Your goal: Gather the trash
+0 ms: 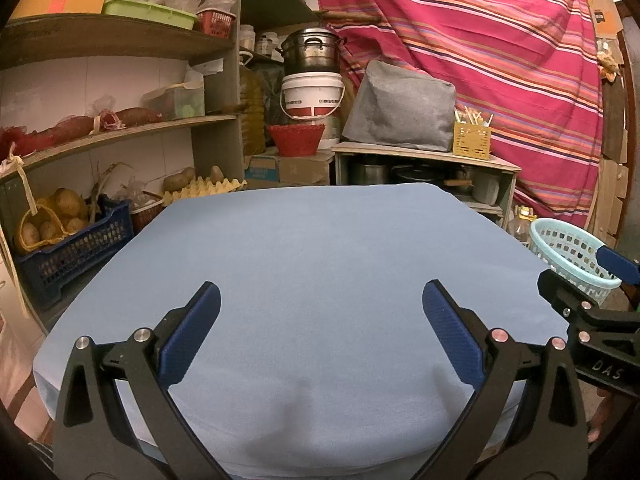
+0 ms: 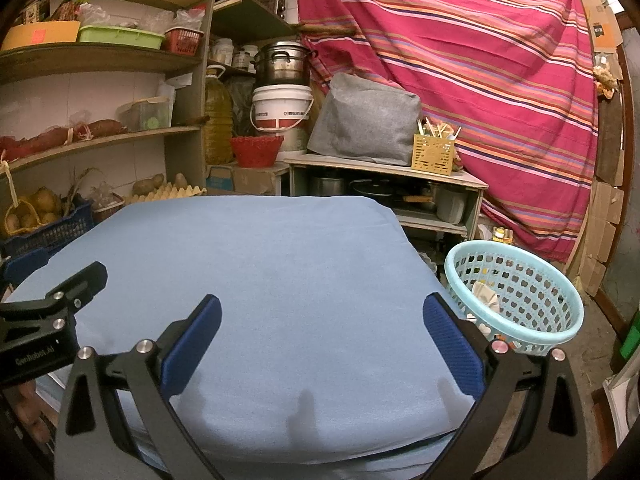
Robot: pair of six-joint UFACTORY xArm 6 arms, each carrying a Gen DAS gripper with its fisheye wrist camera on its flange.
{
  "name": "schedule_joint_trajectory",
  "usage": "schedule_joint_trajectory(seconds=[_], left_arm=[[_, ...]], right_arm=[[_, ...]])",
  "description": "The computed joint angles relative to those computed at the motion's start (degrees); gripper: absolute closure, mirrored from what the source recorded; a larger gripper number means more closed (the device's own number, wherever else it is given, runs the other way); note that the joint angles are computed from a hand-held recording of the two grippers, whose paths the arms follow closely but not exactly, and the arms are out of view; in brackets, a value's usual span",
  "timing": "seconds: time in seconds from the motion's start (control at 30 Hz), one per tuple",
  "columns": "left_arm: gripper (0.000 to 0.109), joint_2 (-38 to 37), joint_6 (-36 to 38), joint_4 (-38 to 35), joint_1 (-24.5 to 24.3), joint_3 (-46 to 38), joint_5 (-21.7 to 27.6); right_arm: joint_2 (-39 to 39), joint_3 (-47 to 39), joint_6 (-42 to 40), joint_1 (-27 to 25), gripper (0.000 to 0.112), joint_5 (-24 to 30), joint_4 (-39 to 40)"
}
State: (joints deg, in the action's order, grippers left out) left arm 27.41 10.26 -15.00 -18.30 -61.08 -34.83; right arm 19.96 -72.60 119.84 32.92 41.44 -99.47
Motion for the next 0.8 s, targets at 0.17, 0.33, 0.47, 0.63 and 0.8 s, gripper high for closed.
schedule_joint_trajectory(seconds=[0.17,0.33,0.47,0.63,0.8], left_arm=[[0.011,-0.31,0.29,-0.78,-0.62,0.59,-0.70],[0.011,-0.64,0.23,-1.09,-0.88,1.03,-1.16],[0.011,-1.16,-0.31,-0.83,-0.84,1.37,-1.08],[0.011,-1.51,-0.63,-0.60,-0.72,1.63,-1.04],[0.011,-1.42,-0.54,-0.95,-0.55,1.14,-0.22]], right_arm=[[0.04,-0.03,0.01,0.00,0.014,0.00,-0.05],[0.08,-0.05,0.06,0.06,0.014,0.10,-0.08],[0.06,-0.05,-0.09,0.07,0.014,0.13,-0.02],[0.03,0.00,0.06,0.08,0.014,0.14,-0.08],[0.07,-0.01,-0.11,-0.01,0.014,-0.03,-0.04]])
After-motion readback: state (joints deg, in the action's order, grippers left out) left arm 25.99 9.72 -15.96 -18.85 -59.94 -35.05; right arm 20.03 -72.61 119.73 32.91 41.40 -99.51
